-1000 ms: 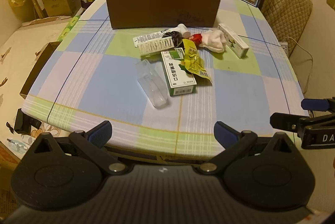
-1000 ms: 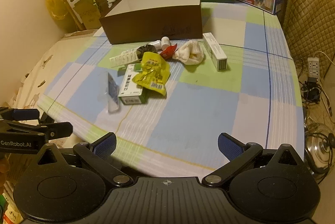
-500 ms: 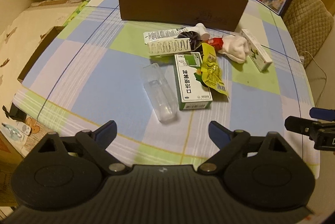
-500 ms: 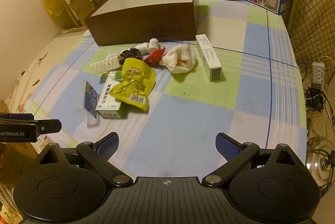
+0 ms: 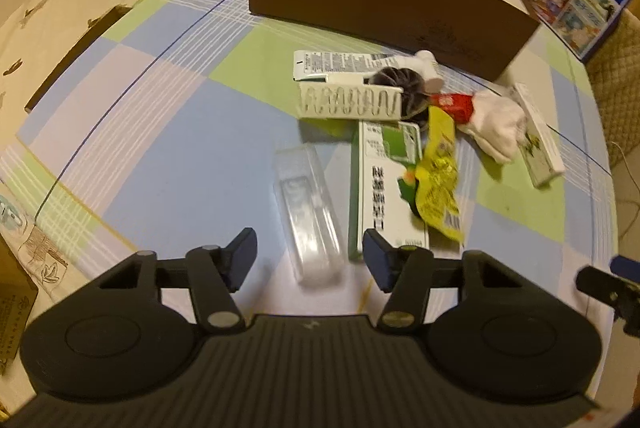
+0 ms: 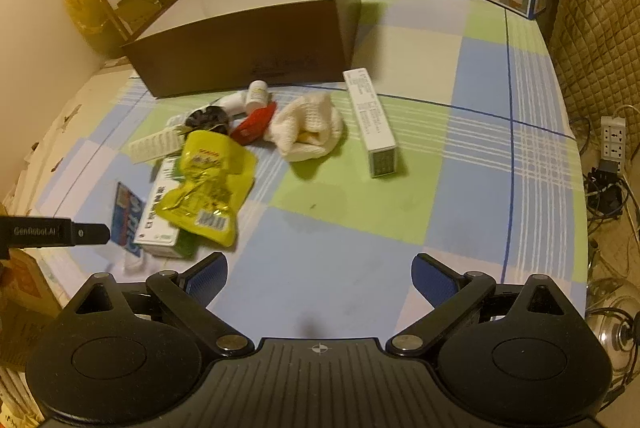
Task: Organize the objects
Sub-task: 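Close left tool on the clear case while right tool grasps the white medicine box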
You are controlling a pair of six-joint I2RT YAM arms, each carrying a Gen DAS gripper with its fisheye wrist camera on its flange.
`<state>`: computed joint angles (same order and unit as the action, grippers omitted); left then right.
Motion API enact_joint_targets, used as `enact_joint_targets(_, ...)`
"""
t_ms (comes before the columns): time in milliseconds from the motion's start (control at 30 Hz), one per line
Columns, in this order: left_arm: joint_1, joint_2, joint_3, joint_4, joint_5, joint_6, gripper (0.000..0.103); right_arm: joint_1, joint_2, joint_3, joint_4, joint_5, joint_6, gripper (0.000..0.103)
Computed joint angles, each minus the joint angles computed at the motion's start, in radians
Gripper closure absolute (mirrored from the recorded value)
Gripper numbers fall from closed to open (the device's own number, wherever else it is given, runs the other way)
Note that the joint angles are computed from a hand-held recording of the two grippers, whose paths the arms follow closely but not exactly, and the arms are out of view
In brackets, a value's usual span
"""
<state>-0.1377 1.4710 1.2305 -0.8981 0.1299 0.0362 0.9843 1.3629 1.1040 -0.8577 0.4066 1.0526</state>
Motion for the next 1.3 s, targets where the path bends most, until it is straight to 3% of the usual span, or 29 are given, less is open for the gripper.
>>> enact_joint_targets(300, -0.038, 0.120, 0.064, 0.033, -0.053, -0.072, 0.065, -0.124, -0.055, -0.070, 0.037, -0.065, -0.102, 0.006)
enact_joint_targets(400, -0.045, 0.140, 0.067, 0.040, -0.062, -0.081, 0.073, -0.159, -0.061, -0.083, 0.053, -0.080, -0.137, 0.006)
enact_joint_targets(767, -0.061, 0.131, 0.038, 0.096, -0.086, -0.062, 0.077, -0.283, -0.015, -0.062, 0.146, -0.119, -0.328, 0.008)
enact_joint_targets(967, -0.050, 0.111, 0.055, 0.100, -0.098, -0.055, 0.077, -0.356, 0.077, -0.005, 0.222, -0.153, -0.448, 0.021)
enact_joint_targets(1100, -0.038, 0.102, 0.074, 0.097, -0.108, -0.058, 0.077, -0.408, 0.168, 0.053, 0.257, -0.181, -0.516, 0.038)
enact_joint_targets(1300, -0.024, 0.098, 0.102, 0.092, -0.118, -0.064, 0.077, -0.464, 0.294, 0.124, 0.286, -0.227, -0.570, 0.050)
